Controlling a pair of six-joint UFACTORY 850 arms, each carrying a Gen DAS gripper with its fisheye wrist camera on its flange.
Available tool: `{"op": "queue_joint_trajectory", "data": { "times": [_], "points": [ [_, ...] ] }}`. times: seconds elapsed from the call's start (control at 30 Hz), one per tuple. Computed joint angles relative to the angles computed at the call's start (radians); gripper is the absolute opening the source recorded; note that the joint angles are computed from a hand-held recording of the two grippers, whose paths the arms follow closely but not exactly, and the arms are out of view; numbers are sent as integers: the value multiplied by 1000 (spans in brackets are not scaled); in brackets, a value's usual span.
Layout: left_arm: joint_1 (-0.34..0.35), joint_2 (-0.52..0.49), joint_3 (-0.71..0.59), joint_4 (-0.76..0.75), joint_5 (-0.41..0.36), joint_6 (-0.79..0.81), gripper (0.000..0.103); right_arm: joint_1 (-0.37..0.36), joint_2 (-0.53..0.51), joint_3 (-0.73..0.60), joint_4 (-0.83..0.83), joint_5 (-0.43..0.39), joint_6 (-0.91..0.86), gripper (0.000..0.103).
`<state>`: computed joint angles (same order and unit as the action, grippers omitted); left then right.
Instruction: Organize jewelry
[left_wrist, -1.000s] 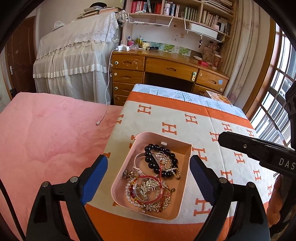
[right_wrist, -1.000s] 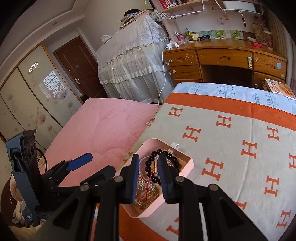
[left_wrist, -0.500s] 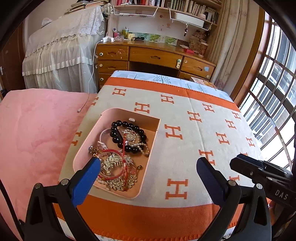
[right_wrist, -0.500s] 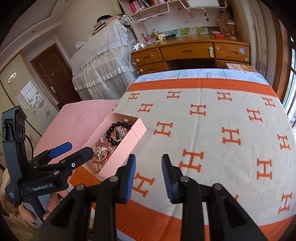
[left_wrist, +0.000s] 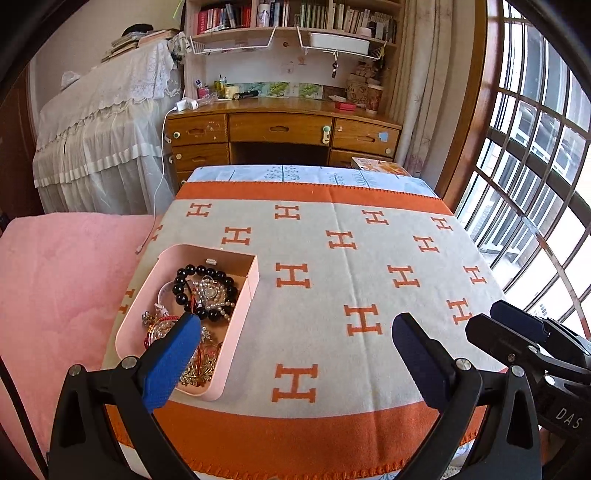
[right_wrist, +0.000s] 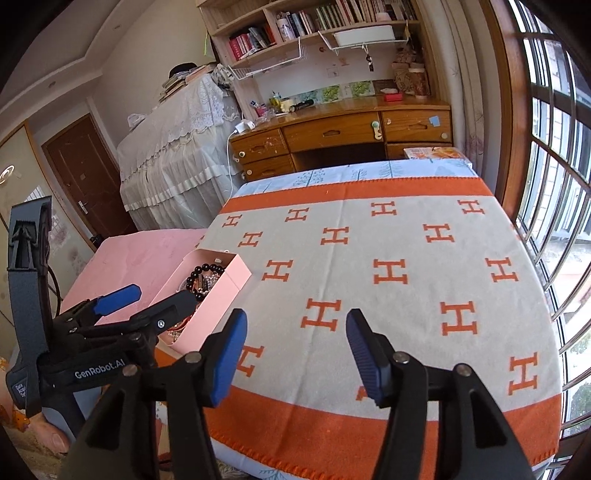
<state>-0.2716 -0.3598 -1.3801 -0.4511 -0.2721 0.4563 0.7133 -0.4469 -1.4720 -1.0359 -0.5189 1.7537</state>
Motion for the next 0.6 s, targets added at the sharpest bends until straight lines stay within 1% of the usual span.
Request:
{"op": "queue_joint_trajectory", "data": {
  "times": [0.1, 0.2, 0.3, 0.6],
  "points": [
    [-17, 8, 6, 64, 28, -63, 102, 3, 4, 4, -23, -33, 22, 58],
    [-27, 7, 3, 105, 31, -110, 102, -2, 2, 7, -19, -31, 17, 59],
    [-41, 2, -4, 254, 38, -263, 102, -8, -1, 7, -12, -22, 5, 59],
    [-46, -13, -23, 364, 31, -396, 102, -15, -8, 0, -31, -11, 8, 59]
  ]
}}
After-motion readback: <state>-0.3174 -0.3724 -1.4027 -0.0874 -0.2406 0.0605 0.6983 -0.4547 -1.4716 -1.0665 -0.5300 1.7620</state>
